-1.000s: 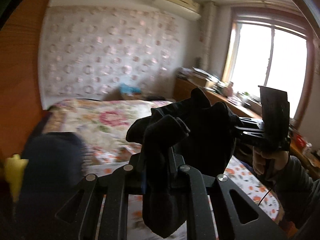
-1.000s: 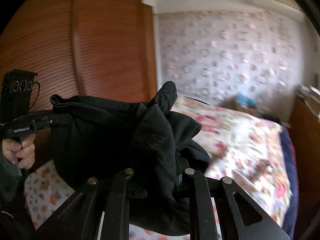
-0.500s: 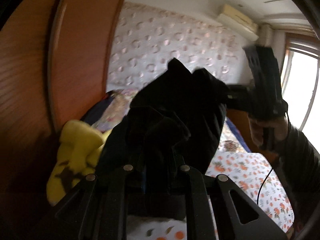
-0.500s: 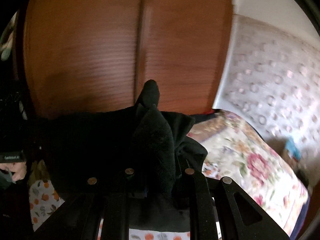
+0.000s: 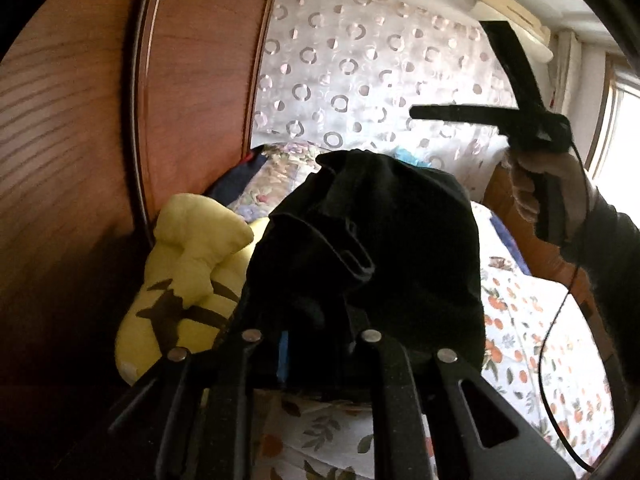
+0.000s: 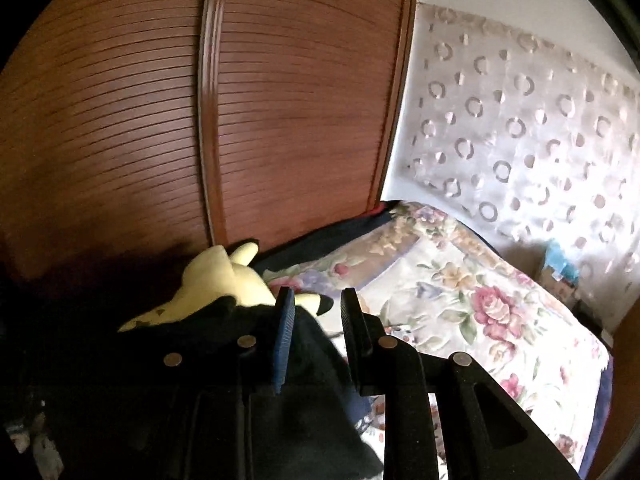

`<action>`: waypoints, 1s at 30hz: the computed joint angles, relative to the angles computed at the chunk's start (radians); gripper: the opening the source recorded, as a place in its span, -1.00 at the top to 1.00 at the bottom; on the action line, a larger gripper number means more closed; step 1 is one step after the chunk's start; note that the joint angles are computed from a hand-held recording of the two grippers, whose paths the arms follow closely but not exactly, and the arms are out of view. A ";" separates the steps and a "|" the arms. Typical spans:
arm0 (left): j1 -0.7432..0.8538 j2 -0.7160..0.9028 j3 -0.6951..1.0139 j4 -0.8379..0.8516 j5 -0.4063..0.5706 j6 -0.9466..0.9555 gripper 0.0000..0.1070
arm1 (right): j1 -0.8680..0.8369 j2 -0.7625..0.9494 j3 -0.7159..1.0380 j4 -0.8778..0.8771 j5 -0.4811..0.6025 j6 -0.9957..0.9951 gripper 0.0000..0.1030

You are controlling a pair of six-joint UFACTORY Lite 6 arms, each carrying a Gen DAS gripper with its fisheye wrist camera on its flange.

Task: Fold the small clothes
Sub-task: 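Carry the shirt to the dark clothes stack and lower it on top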

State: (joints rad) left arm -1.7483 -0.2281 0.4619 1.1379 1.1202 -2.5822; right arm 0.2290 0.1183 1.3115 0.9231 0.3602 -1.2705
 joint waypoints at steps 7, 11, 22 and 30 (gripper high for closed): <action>-0.075 0.024 0.078 -0.053 0.128 0.095 -0.08 | -0.219 -0.220 -0.258 0.131 0.210 -0.235 0.34; -0.119 0.061 0.156 -0.077 0.213 0.165 -0.54 | -0.260 -0.243 -0.276 0.126 0.234 -0.221 0.00; -0.175 0.160 0.285 -0.111 0.269 0.211 -0.64 | -0.297 -0.563 -0.548 0.150 0.241 -0.175 -0.42; -0.217 0.221 0.371 -0.115 0.284 0.224 -0.64 | -0.332 -0.914 -0.753 0.046 0.287 0.014 -0.56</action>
State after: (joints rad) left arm -1.9655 -0.0070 0.8326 1.0232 1.4044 -2.3579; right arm -0.1031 -0.7959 0.5586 0.9693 0.6468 -1.2567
